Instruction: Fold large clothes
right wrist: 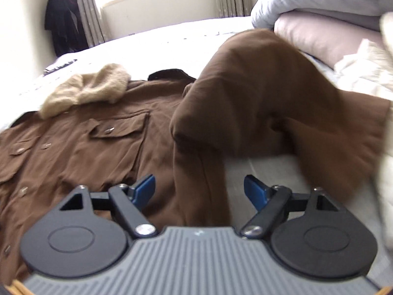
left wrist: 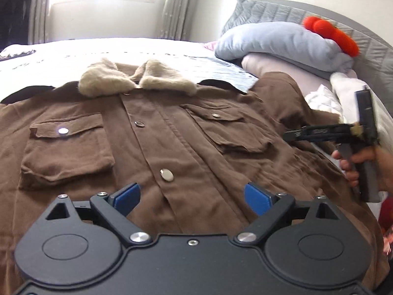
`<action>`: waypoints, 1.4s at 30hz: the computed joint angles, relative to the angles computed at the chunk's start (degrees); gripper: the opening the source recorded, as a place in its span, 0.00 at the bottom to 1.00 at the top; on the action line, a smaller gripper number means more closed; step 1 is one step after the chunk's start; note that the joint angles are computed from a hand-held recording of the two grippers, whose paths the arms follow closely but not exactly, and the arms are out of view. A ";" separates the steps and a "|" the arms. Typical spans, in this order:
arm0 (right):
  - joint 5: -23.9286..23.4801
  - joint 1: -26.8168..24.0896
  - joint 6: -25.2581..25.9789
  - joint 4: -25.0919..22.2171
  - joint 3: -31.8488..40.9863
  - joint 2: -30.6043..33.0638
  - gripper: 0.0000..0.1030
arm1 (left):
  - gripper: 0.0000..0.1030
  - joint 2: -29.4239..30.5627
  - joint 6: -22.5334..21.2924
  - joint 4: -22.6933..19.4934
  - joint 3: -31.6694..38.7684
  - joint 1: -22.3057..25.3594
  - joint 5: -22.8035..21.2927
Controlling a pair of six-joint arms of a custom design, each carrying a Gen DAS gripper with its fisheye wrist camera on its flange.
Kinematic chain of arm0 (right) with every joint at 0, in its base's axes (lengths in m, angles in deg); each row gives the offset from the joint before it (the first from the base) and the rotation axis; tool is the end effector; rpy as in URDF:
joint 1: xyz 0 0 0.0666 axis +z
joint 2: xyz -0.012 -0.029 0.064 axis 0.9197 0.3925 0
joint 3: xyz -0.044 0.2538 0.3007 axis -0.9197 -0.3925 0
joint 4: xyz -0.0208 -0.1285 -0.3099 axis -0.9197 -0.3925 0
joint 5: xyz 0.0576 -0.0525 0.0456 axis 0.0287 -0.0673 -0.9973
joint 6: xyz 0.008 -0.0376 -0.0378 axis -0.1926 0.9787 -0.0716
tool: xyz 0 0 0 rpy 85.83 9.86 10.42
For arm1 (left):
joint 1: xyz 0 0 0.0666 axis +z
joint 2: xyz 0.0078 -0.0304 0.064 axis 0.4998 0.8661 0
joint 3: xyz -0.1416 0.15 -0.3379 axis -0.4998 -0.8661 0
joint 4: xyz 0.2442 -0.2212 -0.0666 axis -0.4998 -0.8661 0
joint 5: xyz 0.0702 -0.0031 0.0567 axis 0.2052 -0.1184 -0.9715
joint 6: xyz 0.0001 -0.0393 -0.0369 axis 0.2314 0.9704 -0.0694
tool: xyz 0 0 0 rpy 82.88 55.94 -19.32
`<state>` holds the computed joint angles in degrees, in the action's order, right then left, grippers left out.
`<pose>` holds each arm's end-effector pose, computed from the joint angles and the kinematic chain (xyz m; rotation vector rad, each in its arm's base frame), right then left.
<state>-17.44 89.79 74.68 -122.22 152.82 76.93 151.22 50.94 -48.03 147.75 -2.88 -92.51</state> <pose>0.6130 0.2621 0.4004 -0.4199 2.2902 0.3538 0.3714 -0.2263 0.3699 -0.1339 2.1926 -0.2397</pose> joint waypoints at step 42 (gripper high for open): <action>11.03 -2.78 8.20 0.26 -30.79 -21.85 0.00 | 0.89 -0.37 -9.41 6.67 -4.87 -8.69 -0.38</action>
